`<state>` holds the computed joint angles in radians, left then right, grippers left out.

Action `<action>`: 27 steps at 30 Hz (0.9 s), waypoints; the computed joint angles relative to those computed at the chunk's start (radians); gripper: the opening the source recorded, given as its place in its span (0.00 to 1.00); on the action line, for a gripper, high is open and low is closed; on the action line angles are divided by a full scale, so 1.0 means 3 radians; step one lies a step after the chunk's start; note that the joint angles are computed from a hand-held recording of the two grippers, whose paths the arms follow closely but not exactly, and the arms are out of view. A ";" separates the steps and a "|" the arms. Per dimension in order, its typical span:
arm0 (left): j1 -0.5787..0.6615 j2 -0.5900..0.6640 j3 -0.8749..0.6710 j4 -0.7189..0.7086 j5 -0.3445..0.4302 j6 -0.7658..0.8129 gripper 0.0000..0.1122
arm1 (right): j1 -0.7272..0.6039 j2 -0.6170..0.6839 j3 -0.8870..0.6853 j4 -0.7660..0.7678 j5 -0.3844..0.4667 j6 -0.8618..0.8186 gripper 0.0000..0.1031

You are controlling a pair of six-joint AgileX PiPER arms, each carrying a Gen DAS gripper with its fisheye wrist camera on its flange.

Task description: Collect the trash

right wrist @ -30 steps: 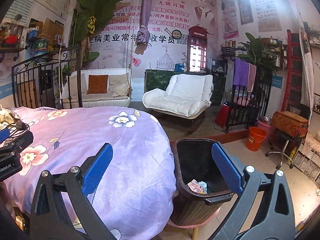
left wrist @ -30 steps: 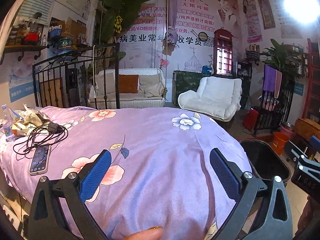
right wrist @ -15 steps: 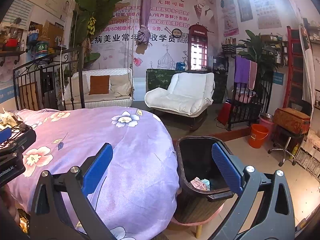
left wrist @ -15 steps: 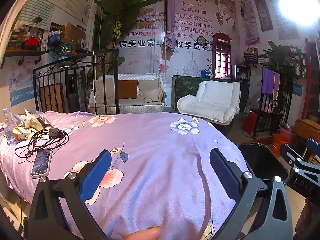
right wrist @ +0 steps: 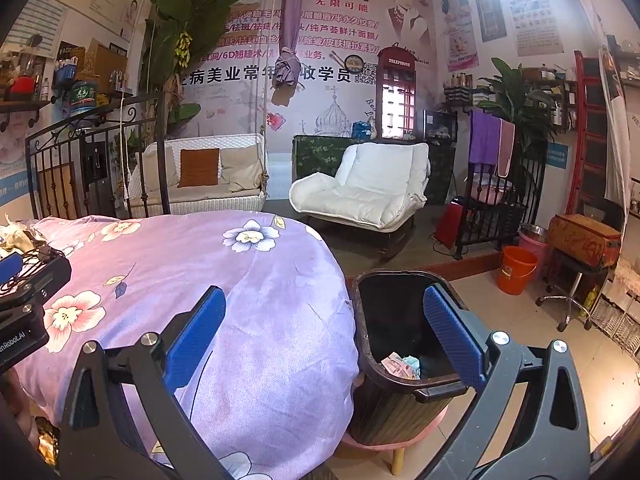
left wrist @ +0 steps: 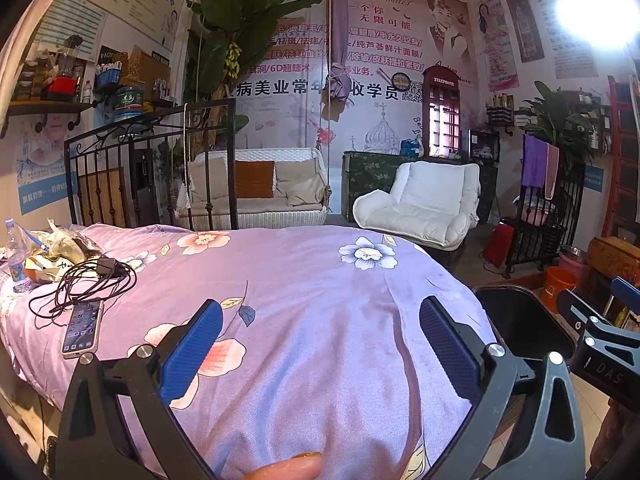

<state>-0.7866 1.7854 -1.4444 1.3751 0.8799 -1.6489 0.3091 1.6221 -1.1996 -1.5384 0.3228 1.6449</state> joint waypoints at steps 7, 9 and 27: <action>-0.0002 -0.0003 0.0005 0.0000 -0.0006 0.0004 0.87 | 0.0005 0.0002 -0.0001 0.0014 0.0003 -0.0009 0.95; -0.0012 0.0006 -0.0006 -0.0002 0.0002 0.0006 0.87 | 0.0002 0.0004 0.0008 -0.0011 -0.0003 0.0016 0.95; 0.0013 0.0005 -0.0033 0.0002 -0.0035 0.0056 0.87 | 0.0011 0.0015 0.0003 -0.0009 0.0003 0.0029 0.95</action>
<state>-0.7826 1.7869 -1.4543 1.3757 0.8695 -1.6322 0.3125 1.6265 -1.1986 -1.5410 0.3237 1.6535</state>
